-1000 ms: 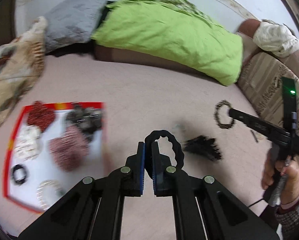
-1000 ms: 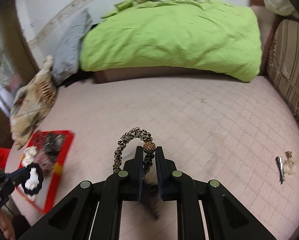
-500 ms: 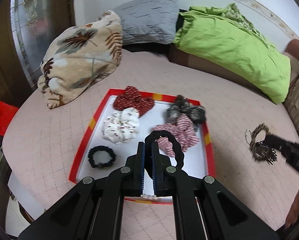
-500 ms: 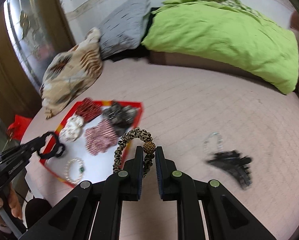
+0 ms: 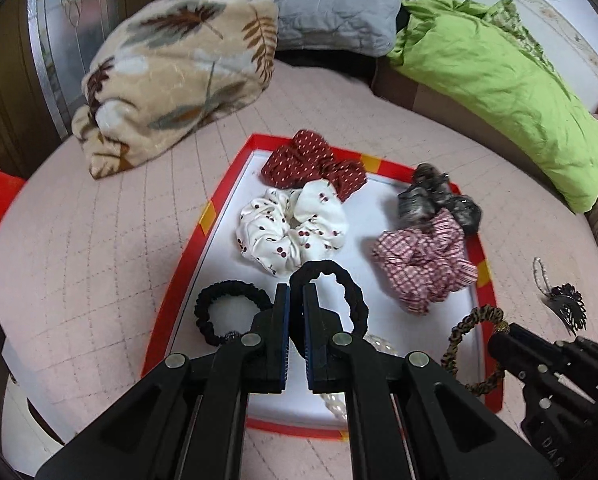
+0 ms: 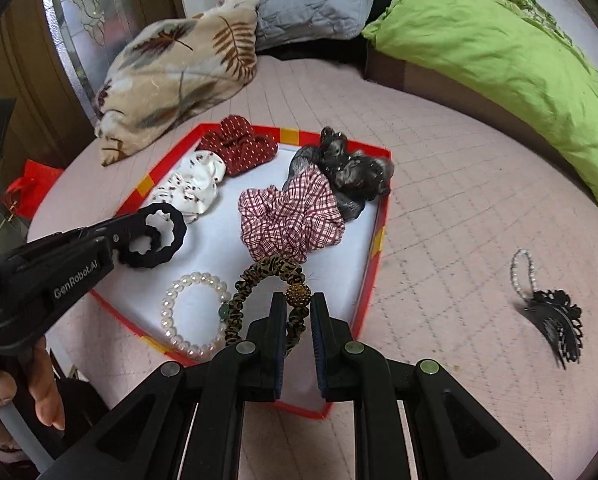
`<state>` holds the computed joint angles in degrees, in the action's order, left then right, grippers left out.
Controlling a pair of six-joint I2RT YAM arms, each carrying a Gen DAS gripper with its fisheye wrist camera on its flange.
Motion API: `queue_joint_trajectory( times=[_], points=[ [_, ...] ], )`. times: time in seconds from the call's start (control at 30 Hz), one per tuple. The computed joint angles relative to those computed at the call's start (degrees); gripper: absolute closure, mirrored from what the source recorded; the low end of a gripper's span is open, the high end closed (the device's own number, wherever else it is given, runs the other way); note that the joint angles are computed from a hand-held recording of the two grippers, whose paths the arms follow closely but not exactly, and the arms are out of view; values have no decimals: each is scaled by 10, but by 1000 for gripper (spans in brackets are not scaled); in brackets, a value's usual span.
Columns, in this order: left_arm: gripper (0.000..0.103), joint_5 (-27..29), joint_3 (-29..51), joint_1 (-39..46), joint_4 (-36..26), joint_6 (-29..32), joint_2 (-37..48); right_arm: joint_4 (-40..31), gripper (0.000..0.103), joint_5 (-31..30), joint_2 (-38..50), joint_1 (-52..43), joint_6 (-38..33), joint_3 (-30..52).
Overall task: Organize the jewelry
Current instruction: 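Carry the hair tie and leopard bracelet onto the tray and open both tools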
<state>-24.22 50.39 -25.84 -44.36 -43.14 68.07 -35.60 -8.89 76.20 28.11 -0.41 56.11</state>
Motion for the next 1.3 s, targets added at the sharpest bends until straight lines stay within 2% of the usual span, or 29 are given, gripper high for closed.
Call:
queue_joint_trajectory(
  times=[0.13, 0.4, 0.87, 0.93, 1.0, 1.03, 1.07, 1.3],
  points=[
    [97, 20, -8, 25, 26, 24, 22, 18, 90, 9, 42, 13, 20, 3],
    [97, 45, -23, 44, 54, 35, 29, 36, 89, 11, 75, 31, 24, 3],
    [94, 5, -15, -1, 8, -2, 19, 34, 88, 3, 71, 23, 29, -9],
    [90, -1, -12, -8, 1, -9, 10, 31, 84, 5, 69, 23, 31, -8],
    [80, -10, -8, -17, -5, -15, 2, 29, 64, 5, 64, 22, 35, -8],
    [72, -21, -6, -25, -12, -22, -6, 29, 61, 6, 57, 21, 36, -9],
    [68, -29, -3, -31, -17, -27, -10, 30, 58, 9, 51, 22, 37, -10],
    [67, -92, 34, -93, -93, -86, -34, 8, 58, 6, 1, 11, 20, -18]
  ],
)
